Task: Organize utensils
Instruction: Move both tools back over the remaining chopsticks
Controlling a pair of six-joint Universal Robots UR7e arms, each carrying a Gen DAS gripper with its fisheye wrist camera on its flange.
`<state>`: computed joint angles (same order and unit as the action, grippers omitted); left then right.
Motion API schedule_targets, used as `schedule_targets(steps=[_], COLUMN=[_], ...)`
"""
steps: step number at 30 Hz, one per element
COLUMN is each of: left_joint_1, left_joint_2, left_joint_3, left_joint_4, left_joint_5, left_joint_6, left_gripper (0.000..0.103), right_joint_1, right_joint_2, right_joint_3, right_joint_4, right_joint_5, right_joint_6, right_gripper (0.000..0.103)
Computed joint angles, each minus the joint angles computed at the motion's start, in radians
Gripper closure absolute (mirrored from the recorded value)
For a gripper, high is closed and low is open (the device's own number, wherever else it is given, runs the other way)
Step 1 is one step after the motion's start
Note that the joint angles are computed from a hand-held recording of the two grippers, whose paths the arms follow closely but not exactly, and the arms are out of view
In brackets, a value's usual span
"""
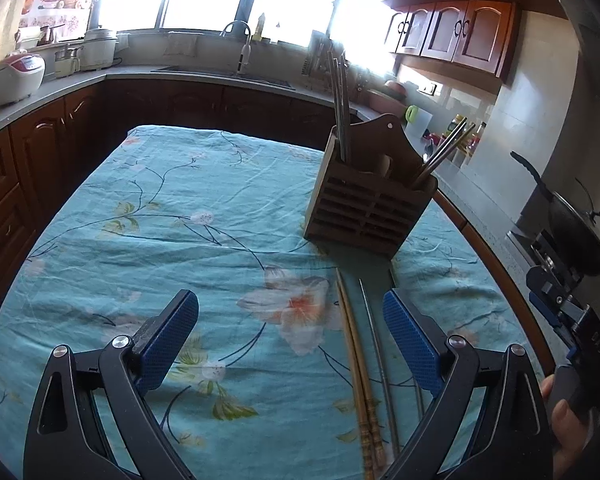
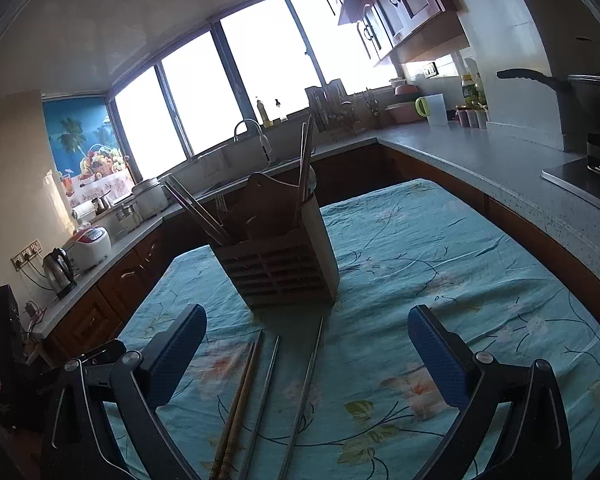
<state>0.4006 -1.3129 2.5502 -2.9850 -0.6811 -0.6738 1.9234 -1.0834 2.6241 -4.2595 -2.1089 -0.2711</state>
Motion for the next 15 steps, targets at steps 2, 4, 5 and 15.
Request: schedule_targets(steps=[2,4,5,15], left_joint_1=[0.006,0.014,0.018,0.09], left_joint_2=[0.006,0.016,0.022,0.105], left_joint_3=[-0.007,-0.017,-0.022,-0.092], left_joint_4=[0.009,0.022,0.027,0.033], left_joint_5=[-0.01,-0.018,-0.023,-0.119], left_joint_6=[0.004,0.01,0.013,0.085], left_gripper=[0.008,0.008,0.008,0.027], right_joint_1=[-0.009,-0.021,-0.026,-0.077], right_joint_2=[0.005,0.0,-0.002,-0.013], right_joint_3=[0.003,0.001,0.0,-0.014], right_joint_4=[0.003,0.027,0.037,0.139], right_joint_5=[0.001,0.002,0.001,0.025], right_joint_6=[0.005,0.01,0.013,0.046], right_gripper=[0.001,0.002,0.002,0.009])
